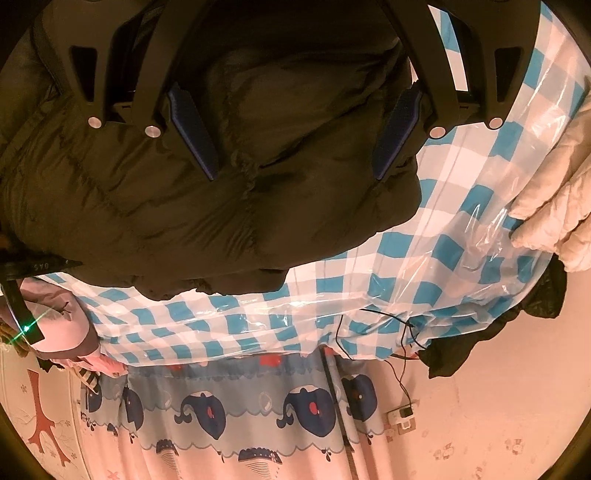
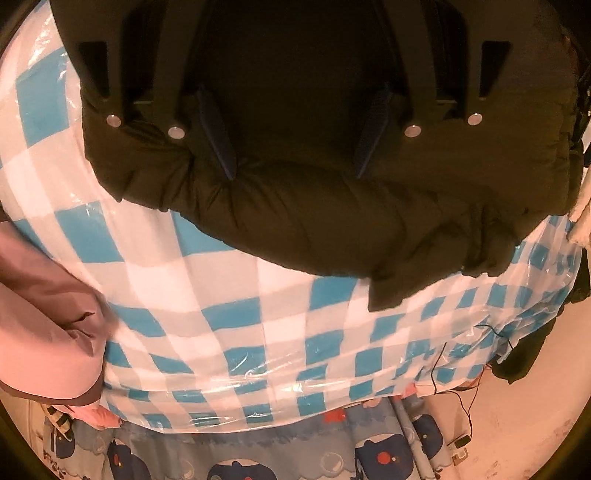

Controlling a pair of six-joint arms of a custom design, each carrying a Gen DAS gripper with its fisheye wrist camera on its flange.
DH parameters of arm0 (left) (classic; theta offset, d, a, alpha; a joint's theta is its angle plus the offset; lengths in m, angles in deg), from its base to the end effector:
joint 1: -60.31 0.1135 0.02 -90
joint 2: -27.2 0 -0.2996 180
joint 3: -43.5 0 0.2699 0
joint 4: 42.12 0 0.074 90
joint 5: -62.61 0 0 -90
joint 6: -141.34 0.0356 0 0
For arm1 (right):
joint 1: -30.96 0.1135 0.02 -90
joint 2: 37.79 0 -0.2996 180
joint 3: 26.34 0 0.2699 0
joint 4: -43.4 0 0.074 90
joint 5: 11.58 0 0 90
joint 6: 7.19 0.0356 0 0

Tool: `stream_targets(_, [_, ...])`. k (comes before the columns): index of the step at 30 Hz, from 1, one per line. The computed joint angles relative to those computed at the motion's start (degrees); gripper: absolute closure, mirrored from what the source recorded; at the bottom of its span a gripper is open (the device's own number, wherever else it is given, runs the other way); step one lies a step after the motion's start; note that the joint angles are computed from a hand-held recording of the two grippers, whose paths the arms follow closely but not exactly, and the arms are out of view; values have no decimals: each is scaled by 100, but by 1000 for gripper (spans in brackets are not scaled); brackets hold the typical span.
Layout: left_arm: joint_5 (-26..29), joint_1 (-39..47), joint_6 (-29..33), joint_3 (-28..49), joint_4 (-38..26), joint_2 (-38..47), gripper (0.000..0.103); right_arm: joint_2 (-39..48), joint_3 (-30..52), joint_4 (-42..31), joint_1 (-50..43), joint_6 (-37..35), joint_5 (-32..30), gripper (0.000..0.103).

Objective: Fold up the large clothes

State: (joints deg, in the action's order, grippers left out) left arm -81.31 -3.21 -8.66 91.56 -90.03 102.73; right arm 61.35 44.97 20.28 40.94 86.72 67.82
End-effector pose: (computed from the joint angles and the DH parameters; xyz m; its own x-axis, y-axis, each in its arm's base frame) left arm 0.1188 -0.1739 0.1872 -0.5935 0.0475 -0.8035 -0.1556 0.9727 0.1724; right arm 0.3681 0.0714 0.1987 -0.7825 -0.0696 -0.6188 -0.2317 0.9549 0.1855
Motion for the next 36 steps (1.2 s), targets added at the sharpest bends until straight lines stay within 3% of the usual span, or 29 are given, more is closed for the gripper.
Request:
stream_targets(5, [17, 2, -17, -3, -16, -23, 22, 68, 83, -129, 46, -38, 93, 39])
stream_targets(8, [197, 45, 203, -53, 133, -469, 22, -280, -60, -64, 124, -32, 163, 39])
stream_targets(10, [204, 190, 463, 33, 100, -793, 21, -587, -192, 105, 285, -205, 305, 37])
stream_targets(12, [402, 629, 1099, 79, 388, -1069, 17, -501, -50, 29, 373, -301, 409, 34])
stream_targets(16, [1319, 1970, 2289, 246, 1034, -537, 15, 194, 366, -217, 203, -102, 187, 34])
stream_targets(18, [1836, 2619, 2711, 222, 1462, 197, 13, 355, 351, -73, 70, 15, 13, 34])
stream_targets(21, [2412, 3140, 2989, -91, 2305, 607, 7, 530, 408, -39, 66, 6, 51, 33])
stream_targets(23, [2711, 3330, 2926, -78, 2362, 754, 7, 667, 599, -271, 97, -6, 101, 32])
stream_targets(25, [2716, 3295, 2845, 77, 2026, 803, 7, 740, 831, -662, 114, -81, 136, 32])
stream_targets(27, [2614, 3126, 2647, 272, 1257, 559, 7, 667, 983, -1078, 65, -76, 65, 32])
stream_targets(29, [2464, 2937, 2567, 278, 687, 29, 7, 45, 645, -1101, -107, 14, -237, 32])
stream_targets(32, [2107, 2371, 2076, 158, -733, -1203, 7, -983, 94, -1312, -277, -397, -422, 30])
stream_targets(36, [2188, 2289, 1784, 128, -1808, -1831, 7, -1614, -76, -1931, -588, -1017, -602, 27])
